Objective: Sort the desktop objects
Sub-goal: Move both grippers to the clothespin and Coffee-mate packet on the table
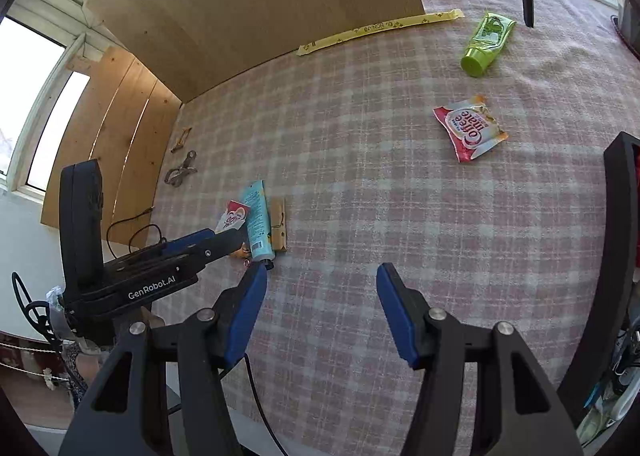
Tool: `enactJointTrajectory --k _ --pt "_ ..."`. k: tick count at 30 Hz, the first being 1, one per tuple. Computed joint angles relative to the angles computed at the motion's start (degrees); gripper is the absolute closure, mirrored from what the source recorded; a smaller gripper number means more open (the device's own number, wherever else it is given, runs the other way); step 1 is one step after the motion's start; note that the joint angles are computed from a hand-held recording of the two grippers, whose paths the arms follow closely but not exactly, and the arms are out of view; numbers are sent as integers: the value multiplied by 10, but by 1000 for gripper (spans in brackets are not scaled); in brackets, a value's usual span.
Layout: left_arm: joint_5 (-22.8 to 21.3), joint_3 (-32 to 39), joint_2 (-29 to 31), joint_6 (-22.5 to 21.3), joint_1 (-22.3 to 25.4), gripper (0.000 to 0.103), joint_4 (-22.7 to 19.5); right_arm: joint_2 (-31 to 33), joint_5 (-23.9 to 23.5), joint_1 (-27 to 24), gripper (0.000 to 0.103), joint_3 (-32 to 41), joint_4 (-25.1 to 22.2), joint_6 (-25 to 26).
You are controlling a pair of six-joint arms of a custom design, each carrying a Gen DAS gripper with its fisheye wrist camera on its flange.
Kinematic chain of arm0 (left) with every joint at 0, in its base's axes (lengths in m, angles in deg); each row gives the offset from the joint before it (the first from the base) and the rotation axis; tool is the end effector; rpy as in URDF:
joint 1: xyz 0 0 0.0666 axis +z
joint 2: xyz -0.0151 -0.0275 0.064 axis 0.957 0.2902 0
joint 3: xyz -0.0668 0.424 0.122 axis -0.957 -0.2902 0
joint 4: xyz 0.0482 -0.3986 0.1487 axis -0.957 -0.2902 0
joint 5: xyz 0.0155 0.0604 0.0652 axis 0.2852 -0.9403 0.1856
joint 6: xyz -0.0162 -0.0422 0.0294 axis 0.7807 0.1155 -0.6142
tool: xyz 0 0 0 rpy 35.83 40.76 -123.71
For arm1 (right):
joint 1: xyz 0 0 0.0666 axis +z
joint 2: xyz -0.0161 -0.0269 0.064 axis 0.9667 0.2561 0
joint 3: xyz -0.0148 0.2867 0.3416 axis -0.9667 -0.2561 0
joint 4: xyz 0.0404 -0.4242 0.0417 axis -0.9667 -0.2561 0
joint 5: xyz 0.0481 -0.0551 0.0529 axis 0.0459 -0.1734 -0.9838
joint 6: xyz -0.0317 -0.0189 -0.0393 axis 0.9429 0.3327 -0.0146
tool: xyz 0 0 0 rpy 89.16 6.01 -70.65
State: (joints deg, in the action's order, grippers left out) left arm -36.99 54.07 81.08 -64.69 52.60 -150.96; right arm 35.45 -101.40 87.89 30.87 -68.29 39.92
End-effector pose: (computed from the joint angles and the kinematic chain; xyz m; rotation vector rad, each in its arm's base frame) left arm 0.4837 -0.1911 0.4166 0.4462 2.9154 -0.4337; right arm 0.4498 0.1112 0.4837 0.4080 2.7158 0.6207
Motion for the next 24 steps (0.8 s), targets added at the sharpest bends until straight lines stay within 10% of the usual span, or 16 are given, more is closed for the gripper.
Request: enactJointTrajectory --k 24 --pt "-31 11 53 -68 39 48 -9 182 47 70 53 110 -34 5"
